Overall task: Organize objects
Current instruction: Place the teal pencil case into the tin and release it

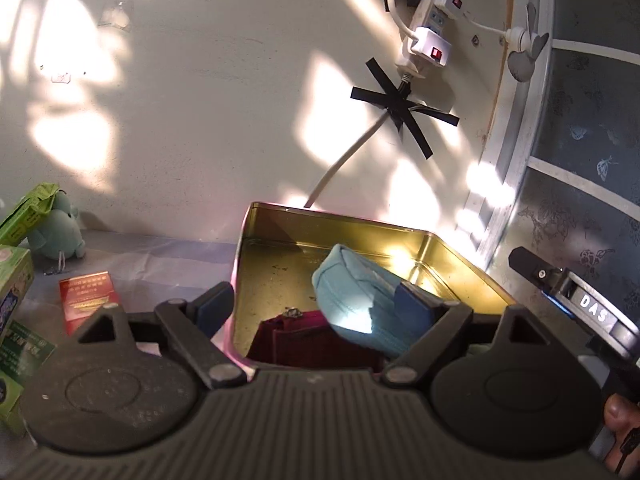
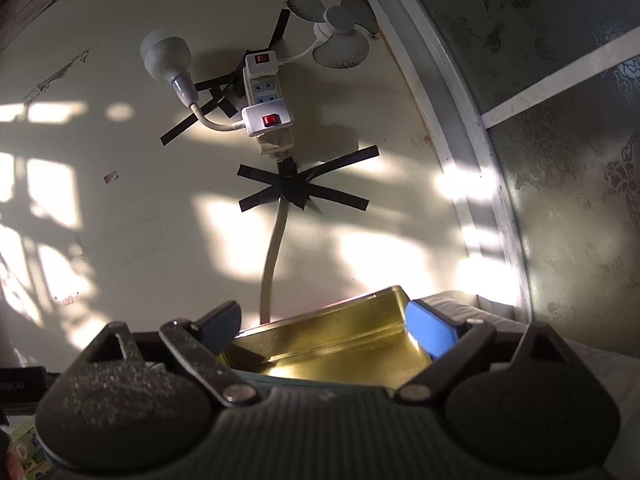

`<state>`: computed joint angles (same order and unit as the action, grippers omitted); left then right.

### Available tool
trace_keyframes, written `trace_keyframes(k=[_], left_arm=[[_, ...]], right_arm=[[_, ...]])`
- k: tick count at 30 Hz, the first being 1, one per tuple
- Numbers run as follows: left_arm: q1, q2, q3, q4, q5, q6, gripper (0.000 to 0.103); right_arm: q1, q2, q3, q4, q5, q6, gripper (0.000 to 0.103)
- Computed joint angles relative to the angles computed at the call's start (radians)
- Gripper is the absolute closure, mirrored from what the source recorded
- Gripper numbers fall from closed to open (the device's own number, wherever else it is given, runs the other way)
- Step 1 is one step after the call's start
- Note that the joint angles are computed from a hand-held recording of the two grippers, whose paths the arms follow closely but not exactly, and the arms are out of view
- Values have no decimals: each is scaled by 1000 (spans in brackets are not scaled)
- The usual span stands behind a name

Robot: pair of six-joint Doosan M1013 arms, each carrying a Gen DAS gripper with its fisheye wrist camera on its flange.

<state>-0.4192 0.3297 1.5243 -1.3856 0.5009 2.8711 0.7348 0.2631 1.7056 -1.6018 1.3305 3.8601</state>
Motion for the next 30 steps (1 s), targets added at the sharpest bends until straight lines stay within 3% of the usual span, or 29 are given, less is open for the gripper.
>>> trace_keyframes(k=[3,8,13,16,19,23,25,26,28,30], left_arm=[[34,-16,29,41,8,-56,14],[67,-47,93,14,-47,-9,14],[82,-59,123,47,-84,-52,14],[87,-64,130,77,-79,-57,14],[86,-68,143,65,-73,-13,14],[86,-75,165,-59,-80,130,14],[88,-75,166,-68,-78,134,14],[90,-74,165,-68,-75,130,14],[95,-72,162,-69,-60,118,13],[100,-65,152,-47,-43,79,13]], right_arm=[[18,29,-26,-30,37,-86,11],[38,70,-57,-69,92,-217,11],[39,76,-66,-77,77,-267,14],[40,82,-78,-130,95,-245,11],[25,101,-116,-218,6,-330,4],[-7,185,-224,-227,-1,-462,6],[-25,212,-263,-199,-17,-522,7],[-32,222,-284,-160,-30,-563,16],[-40,224,-297,-115,-80,-598,15],[-36,233,-305,-101,-67,-664,16]])
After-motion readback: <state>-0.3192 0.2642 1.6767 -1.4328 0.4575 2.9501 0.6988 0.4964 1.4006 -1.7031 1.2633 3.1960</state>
